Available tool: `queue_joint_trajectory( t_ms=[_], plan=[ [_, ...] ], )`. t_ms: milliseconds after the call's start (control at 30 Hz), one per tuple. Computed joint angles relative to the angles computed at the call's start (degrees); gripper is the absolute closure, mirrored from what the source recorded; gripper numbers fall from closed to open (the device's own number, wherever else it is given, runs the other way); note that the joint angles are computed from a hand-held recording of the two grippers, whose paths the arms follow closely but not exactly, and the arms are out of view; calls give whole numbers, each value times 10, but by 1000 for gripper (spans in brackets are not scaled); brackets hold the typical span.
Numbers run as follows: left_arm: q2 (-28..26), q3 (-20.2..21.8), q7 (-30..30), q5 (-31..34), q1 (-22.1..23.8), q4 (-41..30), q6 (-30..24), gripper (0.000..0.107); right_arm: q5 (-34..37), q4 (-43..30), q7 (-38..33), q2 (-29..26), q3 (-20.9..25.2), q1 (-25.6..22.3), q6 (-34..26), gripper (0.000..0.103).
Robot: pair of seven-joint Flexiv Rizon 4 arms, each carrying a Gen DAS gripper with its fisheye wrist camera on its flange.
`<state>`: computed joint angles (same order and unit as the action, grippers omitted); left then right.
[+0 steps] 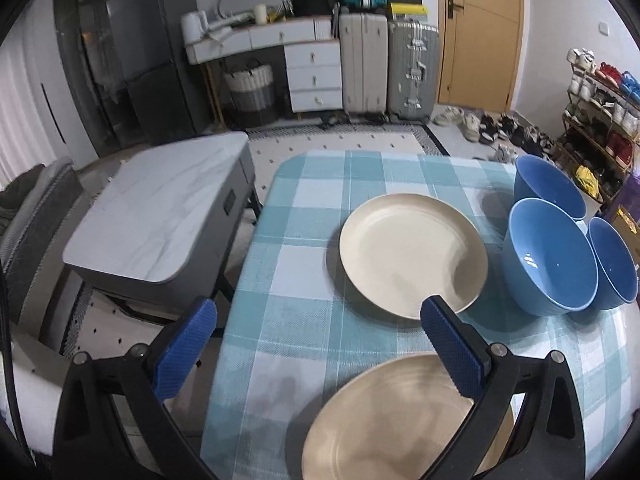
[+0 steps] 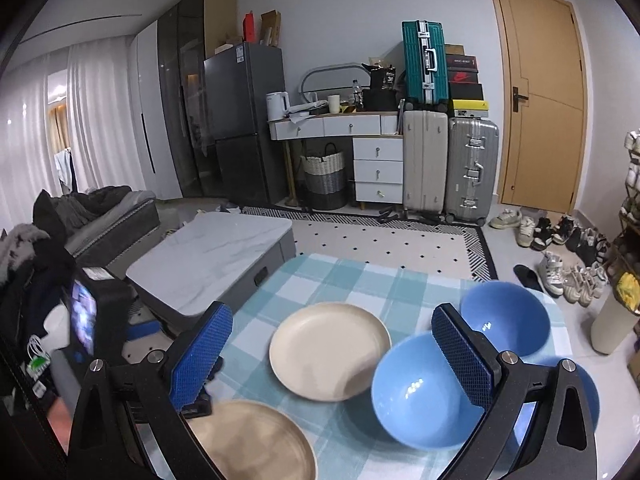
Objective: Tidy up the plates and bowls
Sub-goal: 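Move the left gripper to the stacked cream plates and close on the rim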
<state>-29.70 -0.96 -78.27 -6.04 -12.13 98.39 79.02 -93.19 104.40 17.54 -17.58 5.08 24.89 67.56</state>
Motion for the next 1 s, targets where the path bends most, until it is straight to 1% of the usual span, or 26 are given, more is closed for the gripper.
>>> queue_joint_trajectory(
  t_ms=[33, 133, 233, 267, 300, 367, 400, 467, 500, 567, 633, 700, 767, 900, 1000],
  plan=[
    [-8, -10, 11, -6, 8, -13, -18, 4, 9, -9, -15, -6, -1, 0, 0, 1],
    [-33, -18, 23, -20, 16, -55, -63, 4, 36, -40, -55, -28, -10, 1, 13, 1],
    [-62, -2, 10, -14, 6, -106, -109, 4, 75, -69, -88, -56, -22, -4, 52, 1],
    [-73, 6, 3, -9, 1, -125, -124, 4, 93, -76, -102, -64, -27, -1, 53, 1],
    [-82, 10, -6, -6, -3, -139, -133, 4, 116, -85, -121, -73, -32, 4, 48, 1],
    [-99, -4, 3, -12, 7, -160, -153, 4, 153, -102, -160, -91, -43, 12, 43, 1],
    [-108, -5, 5, -11, 6, -171, -159, 4, 177, -113, -184, -101, -47, 17, 33, 1],
    [-123, 6, -2, 0, -2, -192, -174, 4, 223, -129, -227, -120, -51, 21, 27, 1],
    [-130, 8, -5, 3, -3, -201, -178, 4, 254, -140, -257, -133, -48, 21, 22, 1],
    [-141, -1, 2, 0, 2, -211, -186, 4, 319, -166, -319, -159, -38, 19, 2, 1],
    [-151, -6, 8, -3, 5, -225, -204, 5, 364, -183, -359, -180, -34, 18, -9, 1],
    [-161, -16, 20, -9, 10, -233, -211, 5, 412, -199, -399, -197, -25, 14, -17, 1],
    [-170, -21, 33, -12, 12, -241, -212, 5, 452, -210, -434, -212, -18, 11, -20, 1],
    [-188, -7, 33, -2, 2, -268, -224, 5, 535, -247, -508, -245, 2, 8, -63, 1],
    [-200, -5, 30, -4, 1, -289, -246, 5, 572, -276, -546, -265, -2, 17, -100, 1]
  ],
)
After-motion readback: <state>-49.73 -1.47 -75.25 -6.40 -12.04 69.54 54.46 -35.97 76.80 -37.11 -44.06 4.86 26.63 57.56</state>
